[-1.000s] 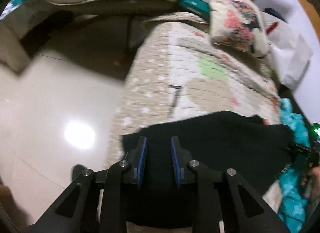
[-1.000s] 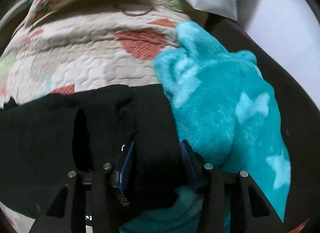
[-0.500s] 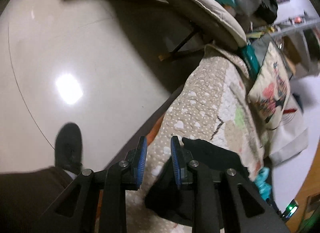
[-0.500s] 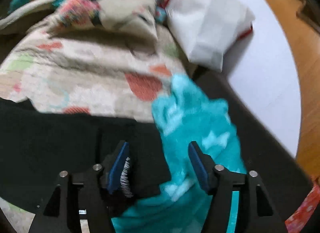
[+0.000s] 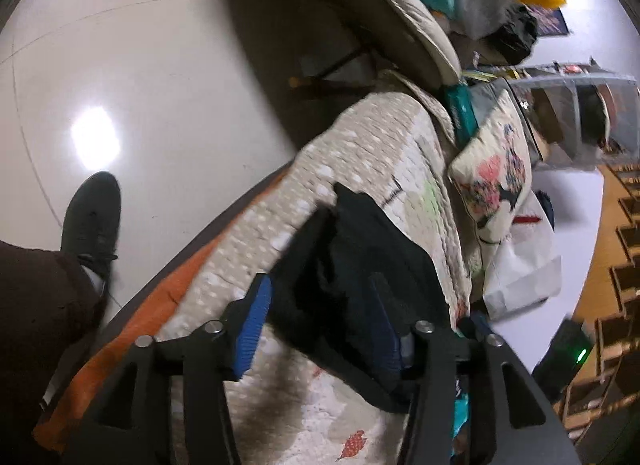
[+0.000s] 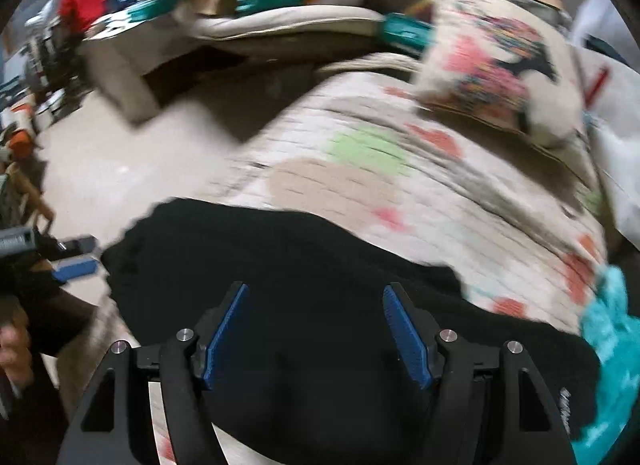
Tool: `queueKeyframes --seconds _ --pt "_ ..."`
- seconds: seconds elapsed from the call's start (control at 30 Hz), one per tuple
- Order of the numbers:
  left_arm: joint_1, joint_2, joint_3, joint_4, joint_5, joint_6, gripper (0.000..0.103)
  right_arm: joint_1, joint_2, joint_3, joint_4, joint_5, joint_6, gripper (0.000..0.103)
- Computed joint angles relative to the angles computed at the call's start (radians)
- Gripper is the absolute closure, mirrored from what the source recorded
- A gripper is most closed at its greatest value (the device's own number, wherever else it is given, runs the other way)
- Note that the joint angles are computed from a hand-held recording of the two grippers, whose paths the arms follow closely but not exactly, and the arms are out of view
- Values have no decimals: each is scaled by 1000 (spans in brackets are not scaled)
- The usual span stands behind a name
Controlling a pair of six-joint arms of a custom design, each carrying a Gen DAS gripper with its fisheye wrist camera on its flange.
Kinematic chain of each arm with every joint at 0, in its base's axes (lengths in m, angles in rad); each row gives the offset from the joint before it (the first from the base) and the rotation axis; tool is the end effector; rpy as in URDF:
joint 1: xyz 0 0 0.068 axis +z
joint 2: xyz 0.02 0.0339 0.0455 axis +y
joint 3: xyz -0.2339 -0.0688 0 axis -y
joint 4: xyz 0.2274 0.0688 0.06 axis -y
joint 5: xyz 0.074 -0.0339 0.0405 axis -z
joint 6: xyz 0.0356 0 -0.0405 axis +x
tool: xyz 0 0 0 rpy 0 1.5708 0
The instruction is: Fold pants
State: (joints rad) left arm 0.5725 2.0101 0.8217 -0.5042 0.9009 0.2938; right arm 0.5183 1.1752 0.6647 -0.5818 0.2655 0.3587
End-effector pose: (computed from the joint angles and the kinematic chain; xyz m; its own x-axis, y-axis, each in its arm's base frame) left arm 0.2238 0.1111 0.0412 -0.9192 -0.3785 -0.1090 -0.1570 0.6059 -0.7799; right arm 0.1849 0.0947 0.1744 -0.8530 -0.0965 -0.5129 -0.0786 0.9953 -0.0565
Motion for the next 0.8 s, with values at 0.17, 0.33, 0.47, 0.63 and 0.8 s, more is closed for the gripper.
queueKeyframes --seconds 0.17,0.33,0.47,0.63,0.8 --pt "-111 -76 -104 126 -89 -46 47 29 225 149 74 -117 7 30" --pt "-180 -91 -146 202 -183 -78 48 55 485 330 111 -226 -72 30" --pt "-173 -81 -133 180 -182 -41 78 114 682 512 66 -211 -161 30" --pt "-179 -107 -137 141 -150 -3 92 176 903 740 -21 -170 -238 30" --pt "-171 -89 -114 103 -142 -1 92 223 1090 946 -178 -93 -243 51"
